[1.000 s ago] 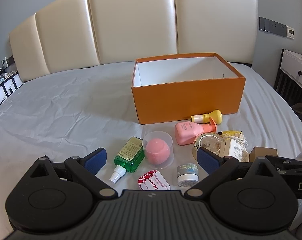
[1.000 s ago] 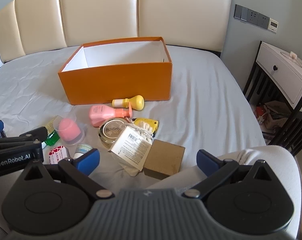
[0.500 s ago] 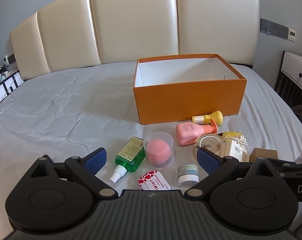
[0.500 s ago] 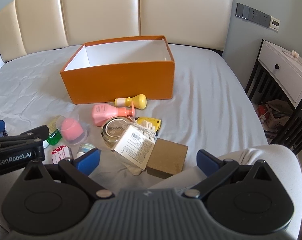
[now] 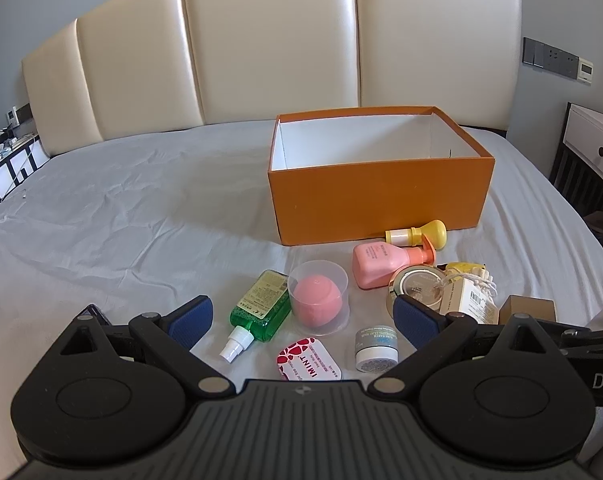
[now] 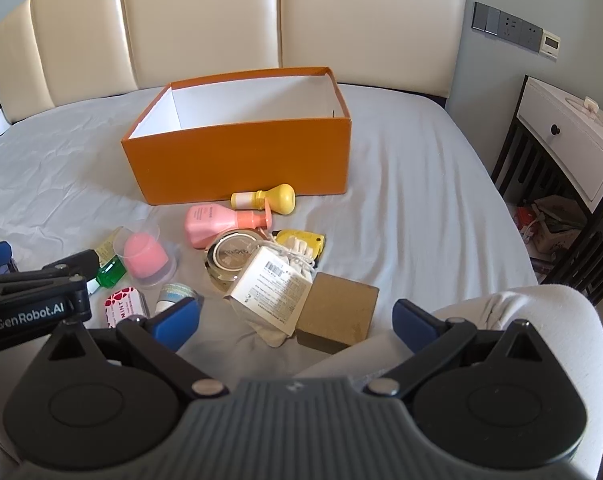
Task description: Organize rigid objects
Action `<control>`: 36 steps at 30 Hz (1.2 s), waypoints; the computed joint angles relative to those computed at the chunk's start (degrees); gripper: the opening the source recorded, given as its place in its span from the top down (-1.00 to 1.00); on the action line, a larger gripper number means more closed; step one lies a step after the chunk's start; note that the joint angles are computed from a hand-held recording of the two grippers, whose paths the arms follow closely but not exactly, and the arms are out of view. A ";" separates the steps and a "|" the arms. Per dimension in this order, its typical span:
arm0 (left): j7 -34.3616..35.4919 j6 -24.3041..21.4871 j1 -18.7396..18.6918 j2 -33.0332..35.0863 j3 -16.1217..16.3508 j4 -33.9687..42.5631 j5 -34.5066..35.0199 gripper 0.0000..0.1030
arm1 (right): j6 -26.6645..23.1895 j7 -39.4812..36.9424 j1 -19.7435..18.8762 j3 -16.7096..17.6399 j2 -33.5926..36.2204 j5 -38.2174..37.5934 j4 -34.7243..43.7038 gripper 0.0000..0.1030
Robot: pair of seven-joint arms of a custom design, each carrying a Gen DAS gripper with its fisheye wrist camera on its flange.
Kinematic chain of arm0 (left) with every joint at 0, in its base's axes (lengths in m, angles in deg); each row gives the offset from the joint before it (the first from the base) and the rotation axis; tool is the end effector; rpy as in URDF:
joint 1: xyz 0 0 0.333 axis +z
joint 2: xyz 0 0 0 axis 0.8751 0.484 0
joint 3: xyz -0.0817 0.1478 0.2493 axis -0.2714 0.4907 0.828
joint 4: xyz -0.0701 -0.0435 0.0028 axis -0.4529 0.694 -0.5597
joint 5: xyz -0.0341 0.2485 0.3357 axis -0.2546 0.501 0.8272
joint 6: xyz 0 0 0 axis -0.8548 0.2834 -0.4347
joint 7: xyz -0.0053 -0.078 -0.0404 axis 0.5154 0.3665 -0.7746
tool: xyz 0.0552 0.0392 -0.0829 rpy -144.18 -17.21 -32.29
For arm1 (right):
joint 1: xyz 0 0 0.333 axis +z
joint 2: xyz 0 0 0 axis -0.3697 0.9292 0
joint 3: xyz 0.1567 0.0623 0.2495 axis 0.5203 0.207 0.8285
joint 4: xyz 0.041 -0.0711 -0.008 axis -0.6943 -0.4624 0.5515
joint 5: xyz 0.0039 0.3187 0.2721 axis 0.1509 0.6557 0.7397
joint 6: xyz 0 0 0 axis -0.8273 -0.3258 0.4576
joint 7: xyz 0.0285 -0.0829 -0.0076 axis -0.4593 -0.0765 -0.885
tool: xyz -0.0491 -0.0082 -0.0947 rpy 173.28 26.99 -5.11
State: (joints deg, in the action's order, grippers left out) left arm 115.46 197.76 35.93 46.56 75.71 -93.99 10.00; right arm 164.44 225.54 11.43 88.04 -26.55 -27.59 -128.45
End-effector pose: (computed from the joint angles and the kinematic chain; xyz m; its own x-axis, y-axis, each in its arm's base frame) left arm 0.5685 -0.4043 0.5518 -0.1798 -0.9787 -0.0995 -0.6139 0.1907 -0.7660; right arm 0.5195 0.4157 0.5633 -0.1872 -0.9815 -0.0388 -0.7238 0.1646 -0.6701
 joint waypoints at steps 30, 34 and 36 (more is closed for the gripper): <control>18.08 -1.16 1.25 11.16 0.68 12.57 -22.53 -0.55 | 7.97 -11.42 -1.70 -2.40 7.72 7.98 5.60 -0.53; 18.71 -6.78 0.36 17.08 1.55 21.56 -24.00 -0.69 | 8.37 -14.98 -1.78 -3.66 12.32 10.91 10.93 -0.46; 17.95 -9.09 -0.53 19.90 2.48 25.82 -23.95 -0.70 | 8.50 -16.11 -2.08 -4.26 14.67 13.48 13.67 -0.45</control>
